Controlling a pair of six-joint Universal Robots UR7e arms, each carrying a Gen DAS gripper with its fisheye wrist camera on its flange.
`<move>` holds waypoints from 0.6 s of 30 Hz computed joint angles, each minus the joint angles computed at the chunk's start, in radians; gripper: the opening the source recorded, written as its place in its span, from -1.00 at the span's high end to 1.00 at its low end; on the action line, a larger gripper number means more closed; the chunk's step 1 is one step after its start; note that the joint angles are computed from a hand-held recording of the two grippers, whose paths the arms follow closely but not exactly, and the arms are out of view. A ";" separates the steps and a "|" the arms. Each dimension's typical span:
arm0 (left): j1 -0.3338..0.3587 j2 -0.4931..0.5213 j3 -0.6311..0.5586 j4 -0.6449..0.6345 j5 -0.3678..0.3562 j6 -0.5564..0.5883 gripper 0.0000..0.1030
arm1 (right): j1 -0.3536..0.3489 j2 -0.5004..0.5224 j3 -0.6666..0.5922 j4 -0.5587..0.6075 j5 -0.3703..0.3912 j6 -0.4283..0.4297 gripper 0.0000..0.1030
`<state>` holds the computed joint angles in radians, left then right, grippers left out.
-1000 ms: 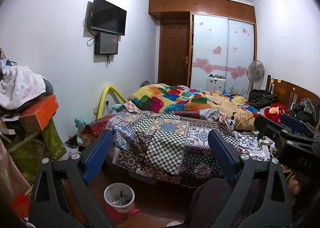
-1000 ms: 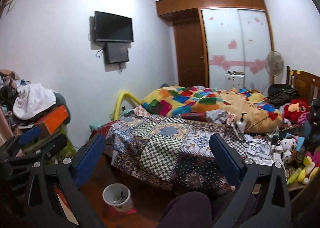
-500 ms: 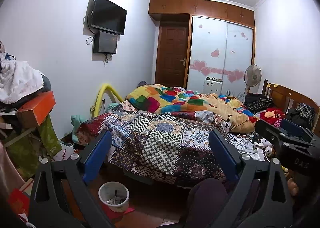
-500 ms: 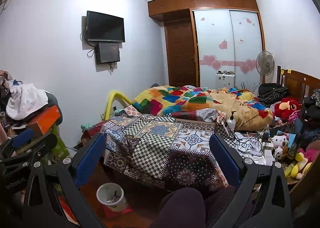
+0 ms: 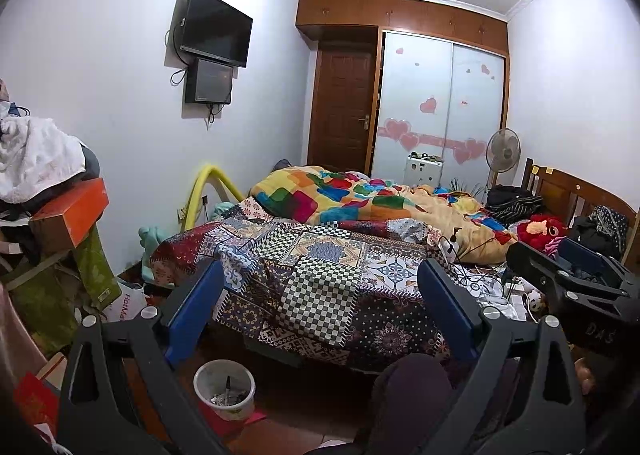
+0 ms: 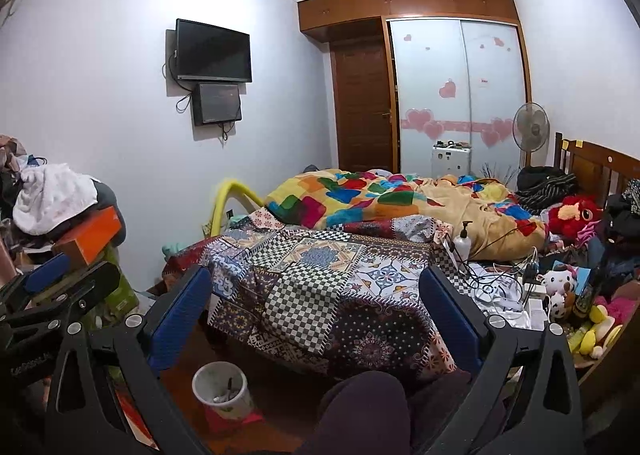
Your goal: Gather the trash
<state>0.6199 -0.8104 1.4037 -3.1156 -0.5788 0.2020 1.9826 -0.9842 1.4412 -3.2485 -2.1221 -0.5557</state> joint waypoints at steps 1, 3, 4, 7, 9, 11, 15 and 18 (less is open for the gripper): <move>0.000 0.000 0.001 -0.001 0.001 -0.001 -0.90 | 0.000 -0.004 0.002 0.004 0.000 0.000 -1.00; 0.000 -0.002 0.004 0.001 -0.001 -0.008 -0.90 | -0.001 -0.002 0.002 0.006 0.001 0.000 -1.00; 0.000 -0.002 0.005 0.001 0.000 -0.009 -0.90 | -0.001 -0.005 0.004 0.009 0.000 0.000 -1.00; 0.000 -0.004 0.007 0.003 -0.002 -0.010 -0.90 | -0.006 -0.011 0.006 0.022 0.008 -0.002 -1.00; -0.001 -0.004 0.008 0.004 0.000 -0.013 -0.90 | -0.008 -0.016 0.008 0.029 0.011 -0.002 -1.00; -0.001 -0.004 0.008 0.004 -0.001 -0.013 -0.90 | -0.010 -0.016 0.005 0.034 0.014 -0.004 -1.00; -0.002 -0.005 0.014 0.003 0.003 -0.021 -0.90 | -0.008 -0.017 0.007 0.036 0.012 -0.003 -1.00; 0.000 -0.005 0.015 0.007 0.004 -0.031 -0.90 | -0.010 -0.016 0.006 0.038 0.016 -0.004 -1.00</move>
